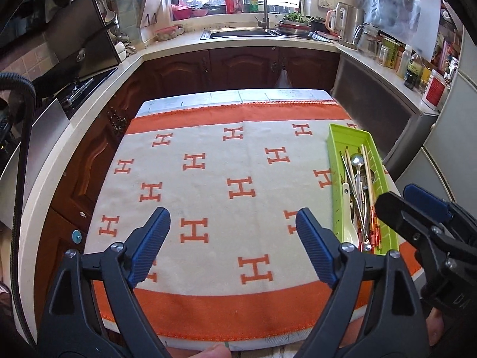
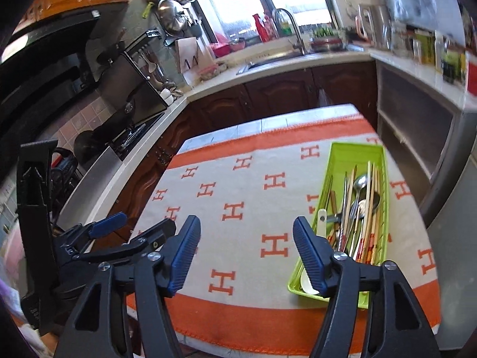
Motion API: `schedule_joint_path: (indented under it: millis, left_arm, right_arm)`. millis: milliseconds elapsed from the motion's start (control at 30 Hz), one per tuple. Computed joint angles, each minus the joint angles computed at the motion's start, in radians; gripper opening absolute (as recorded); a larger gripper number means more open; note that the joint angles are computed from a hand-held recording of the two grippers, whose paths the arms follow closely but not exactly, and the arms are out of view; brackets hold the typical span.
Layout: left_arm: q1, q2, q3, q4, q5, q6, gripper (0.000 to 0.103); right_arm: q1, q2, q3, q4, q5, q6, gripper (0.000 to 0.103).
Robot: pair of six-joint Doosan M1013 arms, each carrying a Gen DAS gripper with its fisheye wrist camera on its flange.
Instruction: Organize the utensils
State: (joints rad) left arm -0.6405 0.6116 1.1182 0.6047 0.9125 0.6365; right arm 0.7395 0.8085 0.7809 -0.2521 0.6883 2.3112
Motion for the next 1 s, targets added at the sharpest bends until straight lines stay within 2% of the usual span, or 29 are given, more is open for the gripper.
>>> schedule_joint_path:
  millis: [233,533,1000]
  left_arm:
    - [0.006,-0.026,0.041,-0.023,-0.014,-0.053,0.085]
    - [0.011,-0.014,0.03,-0.016,0.016,-0.059,0.085]
    - [0.013,-0.014,0.036,0.006,0.007,-0.088,0.085]
  right_arm:
    - [0.027,-0.001,-0.017,-0.084,0.021,0.046,0.076]
    - [0.021,0.028,-0.064,-0.018,0.059,0.009,0.079]
    - [0.017,0.062,-0.116,0.001,0.09,-0.022,0.079]
